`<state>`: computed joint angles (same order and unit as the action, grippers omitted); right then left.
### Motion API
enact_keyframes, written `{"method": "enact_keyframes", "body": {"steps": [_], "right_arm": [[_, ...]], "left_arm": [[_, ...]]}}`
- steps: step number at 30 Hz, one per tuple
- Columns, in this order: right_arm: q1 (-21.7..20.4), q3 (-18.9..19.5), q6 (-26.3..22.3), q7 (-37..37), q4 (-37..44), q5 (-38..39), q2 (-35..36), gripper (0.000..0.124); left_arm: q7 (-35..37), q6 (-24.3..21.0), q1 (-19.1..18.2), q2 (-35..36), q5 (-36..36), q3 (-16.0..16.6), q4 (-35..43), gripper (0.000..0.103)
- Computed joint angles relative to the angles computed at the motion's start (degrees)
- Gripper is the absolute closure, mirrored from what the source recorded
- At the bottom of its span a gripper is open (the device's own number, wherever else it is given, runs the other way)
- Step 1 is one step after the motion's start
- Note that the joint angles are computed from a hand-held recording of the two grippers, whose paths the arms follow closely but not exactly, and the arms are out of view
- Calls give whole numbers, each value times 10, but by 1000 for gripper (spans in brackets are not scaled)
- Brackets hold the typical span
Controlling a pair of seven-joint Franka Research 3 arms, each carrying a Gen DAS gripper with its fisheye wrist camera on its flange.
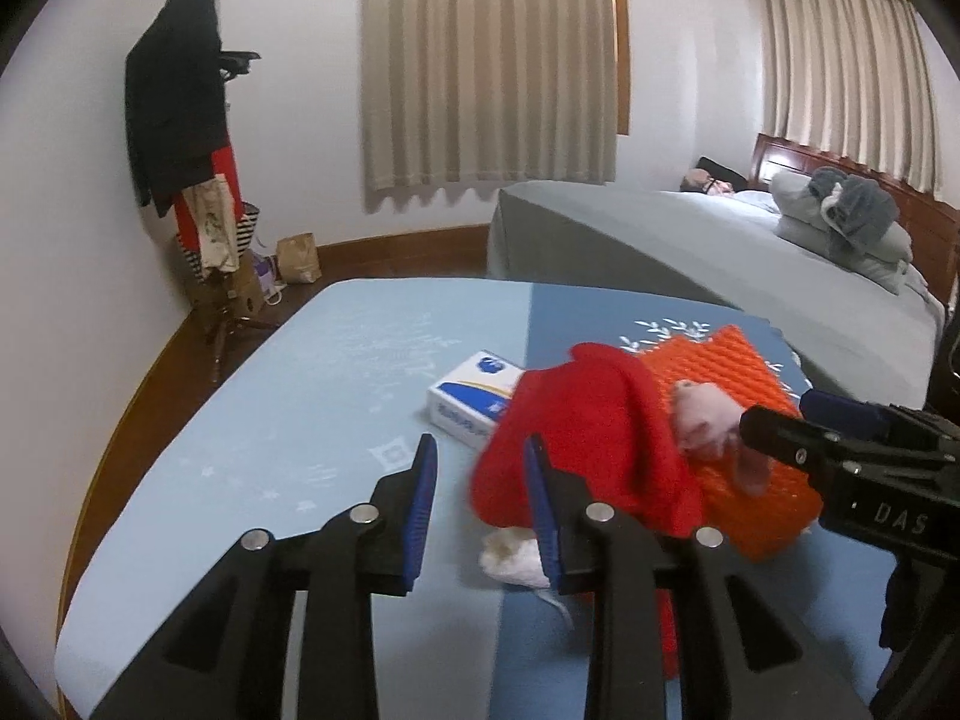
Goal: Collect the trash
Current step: 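Grasp the red cloth with the left gripper while the right gripper grasps the pink sock, then carry the red cloth and pink sock over the bin and release both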
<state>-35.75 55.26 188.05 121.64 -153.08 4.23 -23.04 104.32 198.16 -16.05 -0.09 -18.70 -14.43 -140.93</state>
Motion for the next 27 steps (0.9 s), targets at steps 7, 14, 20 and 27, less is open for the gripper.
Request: {"method": "enact_keyframes", "body": {"steps": [7,14,20,27], "right_arm": [[24,-25,-3,-27,17,-18,57,102],[117,-111,8,-56,-9,11,42,108],[201,-186,14,-76,-57,66,-17,108],[225,-213,-8,-75,-94,82,-69,108]], "left_arm": [[26,5,1,-2,-39,1,-3,73],[-87,7,16,-16,88,8,-15,73],[-257,7,20,-25,298,32,-14,73],[-339,-9,24,-7,414,23,14,79]]}}
